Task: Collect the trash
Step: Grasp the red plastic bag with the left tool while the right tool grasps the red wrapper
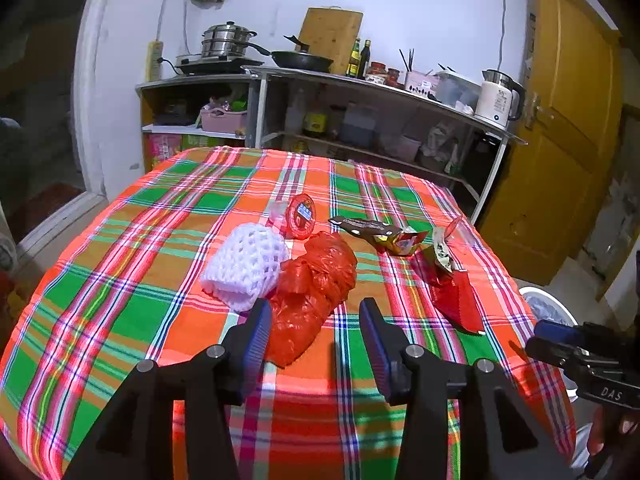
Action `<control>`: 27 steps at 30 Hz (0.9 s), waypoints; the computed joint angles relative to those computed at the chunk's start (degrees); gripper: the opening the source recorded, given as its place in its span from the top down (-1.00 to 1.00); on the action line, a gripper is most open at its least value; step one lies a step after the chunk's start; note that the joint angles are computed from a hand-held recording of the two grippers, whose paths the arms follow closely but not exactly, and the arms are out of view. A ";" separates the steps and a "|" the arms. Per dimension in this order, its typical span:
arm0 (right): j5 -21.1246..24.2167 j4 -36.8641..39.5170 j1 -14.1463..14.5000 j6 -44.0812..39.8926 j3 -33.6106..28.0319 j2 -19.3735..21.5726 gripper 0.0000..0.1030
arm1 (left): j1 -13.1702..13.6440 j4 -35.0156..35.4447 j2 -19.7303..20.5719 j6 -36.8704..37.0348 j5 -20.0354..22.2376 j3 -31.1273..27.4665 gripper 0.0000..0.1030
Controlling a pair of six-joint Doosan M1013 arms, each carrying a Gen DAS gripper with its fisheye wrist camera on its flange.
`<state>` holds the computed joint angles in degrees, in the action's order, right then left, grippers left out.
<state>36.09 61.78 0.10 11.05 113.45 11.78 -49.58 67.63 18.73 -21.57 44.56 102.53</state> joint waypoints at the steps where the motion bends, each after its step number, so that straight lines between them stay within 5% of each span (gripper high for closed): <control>1: -0.12 -0.09 0.31 0.24 -0.27 0.23 0.22 | 0.13 0.02 0.03 -0.04 -0.28 0.11 0.12; 16: -3.27 -7.19 6.08 10.56 -6.05 6.00 0.22 | 2.65 -0.11 0.38 2.25 -4.48 0.93 0.05; 24: -2.66 -8.69 6.60 14.50 -8.21 7.80 0.23 | 3.47 -1.35 0.65 5.01 -7.21 0.78 0.03; 27: -2.80 -8.99 6.56 15.28 -8.46 7.98 0.57 | 3.68 -4.35 1.30 8.35 -7.59 -0.09 0.03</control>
<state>33.29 52.79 6.66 26.33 105.00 19.76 -45.90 63.27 20.04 -13.23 36.97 102.44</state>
